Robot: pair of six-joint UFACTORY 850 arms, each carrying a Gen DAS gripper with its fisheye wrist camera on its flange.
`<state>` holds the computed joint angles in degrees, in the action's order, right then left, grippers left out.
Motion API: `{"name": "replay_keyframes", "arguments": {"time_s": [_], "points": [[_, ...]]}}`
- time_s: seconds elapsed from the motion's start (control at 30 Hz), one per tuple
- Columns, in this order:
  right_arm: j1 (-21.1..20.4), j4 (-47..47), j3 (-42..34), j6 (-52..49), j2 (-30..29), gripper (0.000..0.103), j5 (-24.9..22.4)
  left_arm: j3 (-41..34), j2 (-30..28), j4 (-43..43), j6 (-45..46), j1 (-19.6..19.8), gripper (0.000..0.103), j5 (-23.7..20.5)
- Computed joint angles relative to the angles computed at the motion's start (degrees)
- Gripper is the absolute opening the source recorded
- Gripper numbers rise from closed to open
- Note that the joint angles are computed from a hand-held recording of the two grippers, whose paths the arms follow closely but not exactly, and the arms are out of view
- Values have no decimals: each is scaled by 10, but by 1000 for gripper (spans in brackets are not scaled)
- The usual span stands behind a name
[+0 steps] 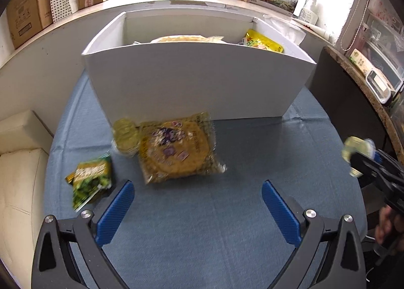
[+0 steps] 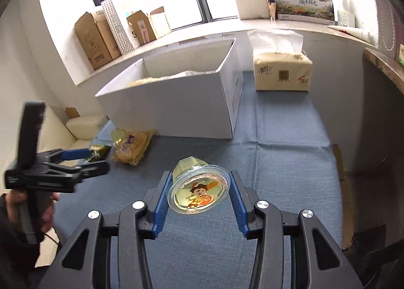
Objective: Organize snacks
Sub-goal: 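Drop the jelly cup in the box with the right tool while the left drops the Kuromi bag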
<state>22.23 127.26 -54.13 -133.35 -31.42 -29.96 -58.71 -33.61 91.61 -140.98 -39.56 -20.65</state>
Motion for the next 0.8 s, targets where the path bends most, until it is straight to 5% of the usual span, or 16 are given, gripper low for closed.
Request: {"name": "replay_keyframes", "arguments": {"time_s": [0.23, 0.47, 0.53, 0.57, 0.6, 0.8], "points": [[-8, 7, 22, -2, 22, 48, -11, -80, -76, -149, 124, 38, 103, 20], [-13, -12, 19, 27, 13, 48, -7, -124, -109, -253, 237, 34, 102, -29], [-13, -11, 19, 26, 11, 48, -6, -131, -113, -272, 252, 29, 91, -55], [-13, -17, 18, 32, 9, 48, -8, -128, -110, -260, 237, 26, 73, -63], [-13, -18, 17, 33, 8, 48, -10, -122, -104, -249, 221, 24, 66, -70], [-8, -20, 17, 33, 8, 48, -13, -49, -54, -89, 39, 33, 63, 4]]}}
